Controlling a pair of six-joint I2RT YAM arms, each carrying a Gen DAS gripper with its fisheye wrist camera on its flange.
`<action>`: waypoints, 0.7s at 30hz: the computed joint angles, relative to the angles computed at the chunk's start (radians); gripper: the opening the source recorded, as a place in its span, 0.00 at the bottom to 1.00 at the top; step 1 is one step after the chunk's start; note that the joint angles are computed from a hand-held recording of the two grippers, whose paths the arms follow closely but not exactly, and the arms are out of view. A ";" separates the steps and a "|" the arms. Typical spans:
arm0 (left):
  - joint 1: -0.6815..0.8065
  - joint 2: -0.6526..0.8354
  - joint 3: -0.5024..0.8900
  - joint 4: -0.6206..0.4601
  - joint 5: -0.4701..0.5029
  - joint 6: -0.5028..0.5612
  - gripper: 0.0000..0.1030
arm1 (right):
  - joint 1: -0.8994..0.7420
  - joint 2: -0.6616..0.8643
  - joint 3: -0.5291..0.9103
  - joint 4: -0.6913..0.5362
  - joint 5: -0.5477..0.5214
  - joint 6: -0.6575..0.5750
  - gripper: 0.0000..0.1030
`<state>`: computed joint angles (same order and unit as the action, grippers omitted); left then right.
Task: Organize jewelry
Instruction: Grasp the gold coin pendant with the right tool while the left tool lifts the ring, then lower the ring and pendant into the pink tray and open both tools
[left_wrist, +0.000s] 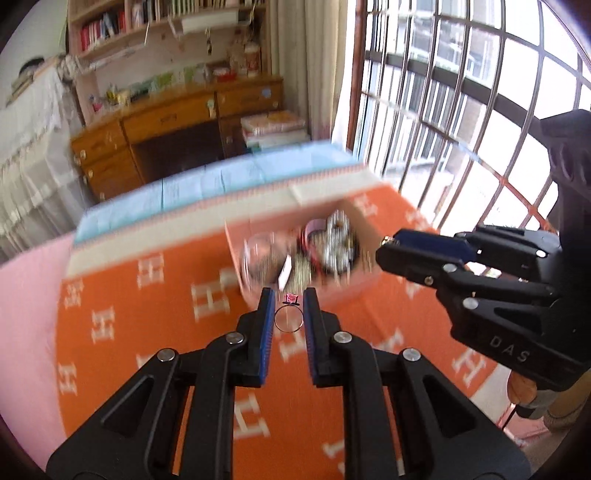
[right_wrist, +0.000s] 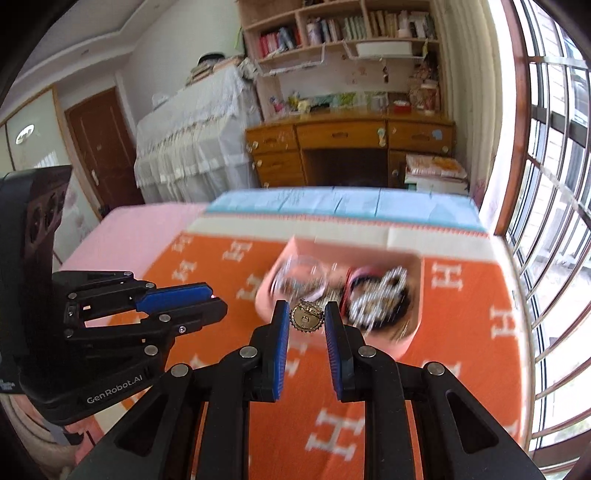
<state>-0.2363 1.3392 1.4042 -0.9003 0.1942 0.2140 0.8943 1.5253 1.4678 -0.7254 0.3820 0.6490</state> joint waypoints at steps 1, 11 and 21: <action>-0.010 0.018 0.036 -0.002 -0.008 -0.006 0.13 | -0.021 0.003 0.020 -0.007 -0.011 -0.008 0.18; -0.063 0.327 0.328 -0.010 -0.032 -0.075 0.13 | -0.247 0.120 0.152 -0.087 -0.180 -0.035 0.20; 0.002 0.349 0.232 0.062 0.065 -0.148 0.73 | -0.277 0.128 0.019 -0.009 -0.222 0.004 0.40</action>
<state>-0.2338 1.6883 1.6361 -0.8381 0.2590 0.0662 0.6169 1.6533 1.4868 -0.7346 0.1600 0.6530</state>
